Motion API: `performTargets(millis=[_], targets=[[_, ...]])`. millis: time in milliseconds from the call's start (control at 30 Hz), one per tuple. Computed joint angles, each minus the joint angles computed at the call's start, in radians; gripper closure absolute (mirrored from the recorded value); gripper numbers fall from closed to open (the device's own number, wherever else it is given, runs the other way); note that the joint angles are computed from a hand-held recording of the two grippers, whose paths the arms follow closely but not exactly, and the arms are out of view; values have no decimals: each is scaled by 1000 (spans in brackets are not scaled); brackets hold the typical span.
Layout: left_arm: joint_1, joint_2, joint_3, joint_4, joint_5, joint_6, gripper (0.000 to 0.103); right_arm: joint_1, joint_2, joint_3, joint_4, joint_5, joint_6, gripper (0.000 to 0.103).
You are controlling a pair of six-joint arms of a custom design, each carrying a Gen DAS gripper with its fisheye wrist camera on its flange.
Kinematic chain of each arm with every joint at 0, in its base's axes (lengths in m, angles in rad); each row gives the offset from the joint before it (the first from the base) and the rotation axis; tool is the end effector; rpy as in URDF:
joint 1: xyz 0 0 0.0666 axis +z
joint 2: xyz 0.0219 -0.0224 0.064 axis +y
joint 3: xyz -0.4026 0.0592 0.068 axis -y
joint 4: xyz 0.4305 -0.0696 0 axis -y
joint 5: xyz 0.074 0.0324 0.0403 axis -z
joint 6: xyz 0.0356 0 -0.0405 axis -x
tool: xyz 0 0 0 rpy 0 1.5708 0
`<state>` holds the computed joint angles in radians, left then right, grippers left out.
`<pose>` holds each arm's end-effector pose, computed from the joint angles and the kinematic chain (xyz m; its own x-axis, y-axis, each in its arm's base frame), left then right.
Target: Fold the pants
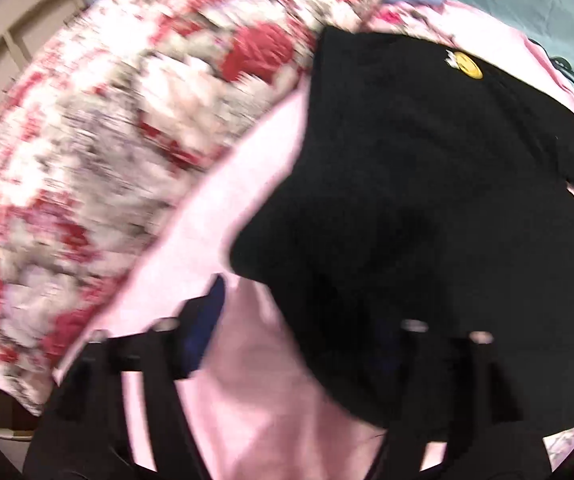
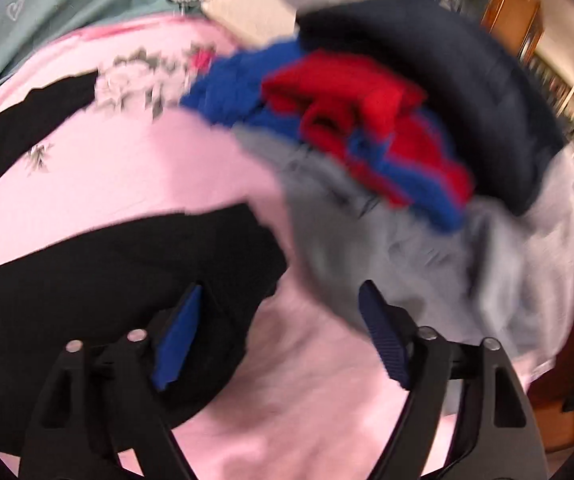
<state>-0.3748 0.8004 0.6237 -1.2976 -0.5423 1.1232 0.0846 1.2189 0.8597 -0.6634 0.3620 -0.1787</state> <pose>0.2150 -0.0653 0.2872 -0.6418 -0.5773 -0.5048 -0.7193 0.6813 0.1355 0.4054 0.0213 0.2890 -0.8182 0.0974 -0.5666 0.2544 0.9452 -0.2048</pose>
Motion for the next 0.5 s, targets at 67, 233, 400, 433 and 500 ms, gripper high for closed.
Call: performTargets(millis=[67, 233, 400, 433, 500], targets=[[2, -41, 0, -22, -6, -9, 21, 29, -39, -14, 40, 31, 20, 22], [-57, -78, 19, -82, -13, 63, 20, 135, -79, -13, 84, -110, 44, 19], [-105, -122, 18, -126, 12, 130, 16, 220, 81, 79, -33, -204, 97, 19], [-113, -142, 15, -132, 18, 143, 16, 214, 114, 93, -69, -193, 92, 19], [-112, -174, 16, -129, 13, 146, 16, 171, 140, 97, -82, -229, 44, 5]])
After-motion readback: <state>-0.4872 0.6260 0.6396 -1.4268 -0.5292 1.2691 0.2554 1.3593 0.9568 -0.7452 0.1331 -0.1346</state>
